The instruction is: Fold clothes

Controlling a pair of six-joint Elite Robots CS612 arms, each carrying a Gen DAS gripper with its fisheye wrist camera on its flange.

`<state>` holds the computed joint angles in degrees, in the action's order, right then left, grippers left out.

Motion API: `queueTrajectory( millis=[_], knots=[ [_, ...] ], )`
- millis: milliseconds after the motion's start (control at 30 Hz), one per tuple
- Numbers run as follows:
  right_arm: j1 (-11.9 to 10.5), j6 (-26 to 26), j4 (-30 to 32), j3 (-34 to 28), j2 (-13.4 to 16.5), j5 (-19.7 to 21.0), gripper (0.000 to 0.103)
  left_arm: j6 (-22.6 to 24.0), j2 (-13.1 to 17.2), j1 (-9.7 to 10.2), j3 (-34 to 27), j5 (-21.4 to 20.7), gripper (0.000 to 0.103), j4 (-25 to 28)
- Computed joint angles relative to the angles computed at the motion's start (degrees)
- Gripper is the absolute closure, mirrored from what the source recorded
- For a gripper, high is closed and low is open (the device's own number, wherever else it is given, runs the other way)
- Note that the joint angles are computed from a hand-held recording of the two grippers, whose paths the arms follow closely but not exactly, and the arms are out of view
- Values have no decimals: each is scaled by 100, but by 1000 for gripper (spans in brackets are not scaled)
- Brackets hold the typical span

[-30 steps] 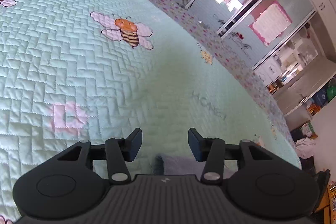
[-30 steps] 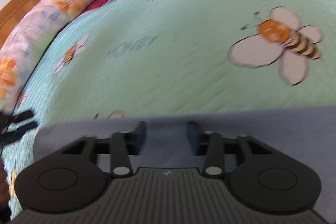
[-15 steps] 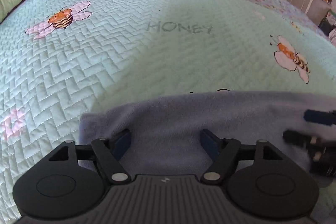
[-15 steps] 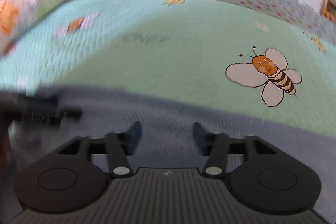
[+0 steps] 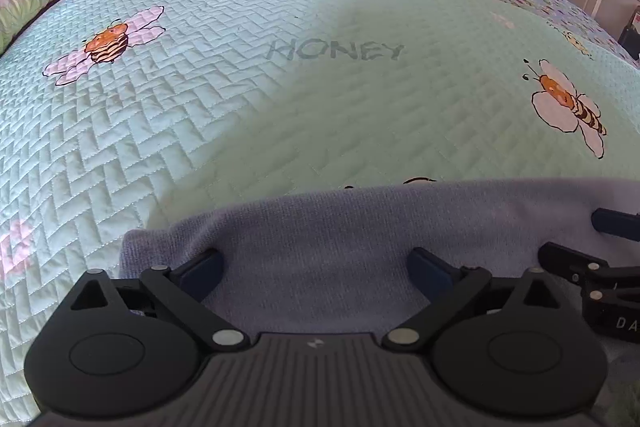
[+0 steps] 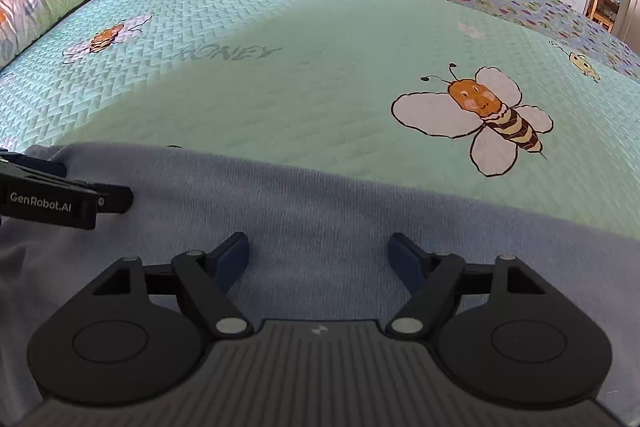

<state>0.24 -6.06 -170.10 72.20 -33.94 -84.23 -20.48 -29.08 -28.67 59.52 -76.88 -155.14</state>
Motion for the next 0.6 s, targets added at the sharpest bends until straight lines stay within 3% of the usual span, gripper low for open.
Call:
queueTrajectory(
  millis=[400, 600],
  knots=[
    [41, 44, 292, -380, 162, -98, 17, 13, 92, 3, -166, 41, 0, 55],
    [-32, 295, 8, 6, -79, 213, 18, 21, 52, 8, -112, -14, 0, 59]
  ],
)
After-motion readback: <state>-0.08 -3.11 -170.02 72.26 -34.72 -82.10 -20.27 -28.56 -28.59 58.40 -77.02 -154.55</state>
